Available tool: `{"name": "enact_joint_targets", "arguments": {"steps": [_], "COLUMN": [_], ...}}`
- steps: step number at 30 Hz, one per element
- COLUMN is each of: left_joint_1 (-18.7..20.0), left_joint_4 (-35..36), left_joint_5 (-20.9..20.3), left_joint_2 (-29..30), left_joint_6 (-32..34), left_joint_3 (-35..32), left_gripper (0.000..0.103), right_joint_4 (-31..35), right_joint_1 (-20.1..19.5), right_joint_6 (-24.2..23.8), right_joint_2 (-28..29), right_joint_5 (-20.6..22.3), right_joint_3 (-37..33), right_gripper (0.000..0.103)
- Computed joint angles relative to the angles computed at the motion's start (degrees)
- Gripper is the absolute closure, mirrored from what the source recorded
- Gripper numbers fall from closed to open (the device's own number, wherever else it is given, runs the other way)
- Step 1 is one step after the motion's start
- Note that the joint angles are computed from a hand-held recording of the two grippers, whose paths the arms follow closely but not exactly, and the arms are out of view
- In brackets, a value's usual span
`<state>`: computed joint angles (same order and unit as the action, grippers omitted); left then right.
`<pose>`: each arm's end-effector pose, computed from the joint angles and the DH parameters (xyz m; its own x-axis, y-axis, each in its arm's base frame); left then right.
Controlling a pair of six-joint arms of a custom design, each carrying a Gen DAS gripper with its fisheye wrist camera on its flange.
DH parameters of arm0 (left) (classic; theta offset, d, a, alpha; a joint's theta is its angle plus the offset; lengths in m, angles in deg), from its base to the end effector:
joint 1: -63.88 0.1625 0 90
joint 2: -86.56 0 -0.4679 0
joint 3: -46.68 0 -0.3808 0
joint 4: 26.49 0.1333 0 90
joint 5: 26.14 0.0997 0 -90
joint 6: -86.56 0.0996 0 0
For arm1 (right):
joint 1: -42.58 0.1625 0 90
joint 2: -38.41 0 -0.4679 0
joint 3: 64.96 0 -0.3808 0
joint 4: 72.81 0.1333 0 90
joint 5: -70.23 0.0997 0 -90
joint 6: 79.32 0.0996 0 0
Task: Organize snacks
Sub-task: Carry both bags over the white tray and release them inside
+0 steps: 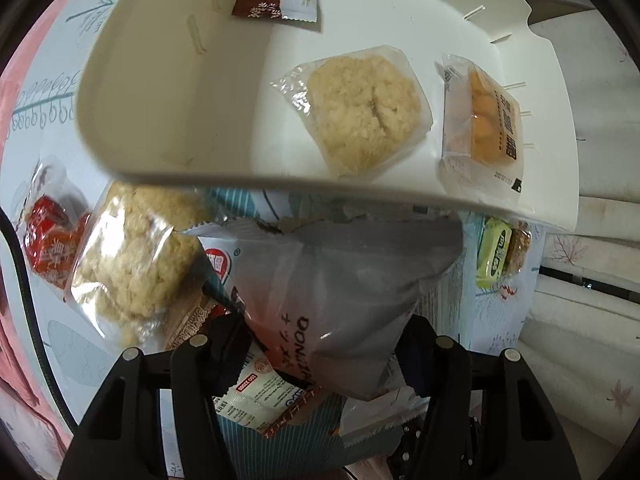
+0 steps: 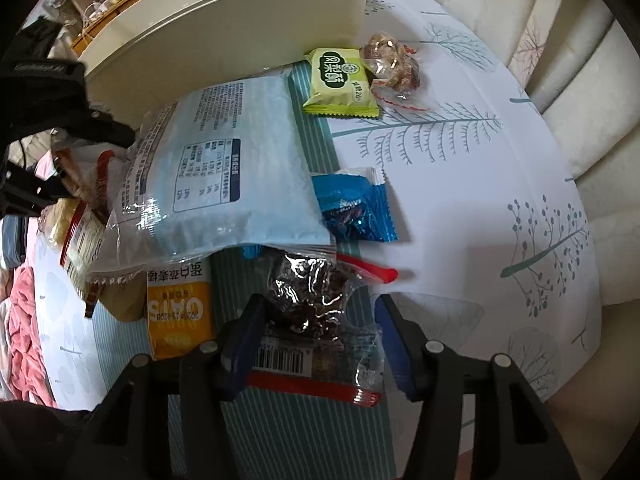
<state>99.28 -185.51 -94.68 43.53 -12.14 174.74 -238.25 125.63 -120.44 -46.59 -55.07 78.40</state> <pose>-0.2646 -0.3963 -0.0142 -0.7054 -0.6740 -0.2194 -0.5701 0.7234 -0.3893 0.0317 -0.3662 0.2560 -0.6709 -0.4227 0.6093 -0.4321 0.8906 0.1420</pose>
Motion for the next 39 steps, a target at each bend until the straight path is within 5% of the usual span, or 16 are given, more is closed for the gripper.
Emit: {"name": "enact_joint_targets", "arguments": {"steps": [17,30,39], "left_joint_1": [-6.7,-12.2,-14.1], "left_joint_4": [-4.0,3.7,12.5], "left_joint_5": [-2.9,-1.4,2.3], "left_joint_2": [-2.5,-7.4,-12.1], "left_joint_6": [3.1,9.1,8.0], "left_joint_3": [4.1,1.8,-0.8], "left_gripper": [0.042,0.041,0.041], "right_joint_4": [2.0,4.8,8.7], "right_joint_1": [-0.7,3.0,8.2], "right_joint_6": [8.1,11.4,10.5], "right_joint_2": [-4.9,-9.0,-5.4], "right_joint_5": [-0.9,1.6,7.3], "right_joint_3": [-0.5,-5.5,-12.2], "right_gripper": [0.047,0.047,0.047]}}
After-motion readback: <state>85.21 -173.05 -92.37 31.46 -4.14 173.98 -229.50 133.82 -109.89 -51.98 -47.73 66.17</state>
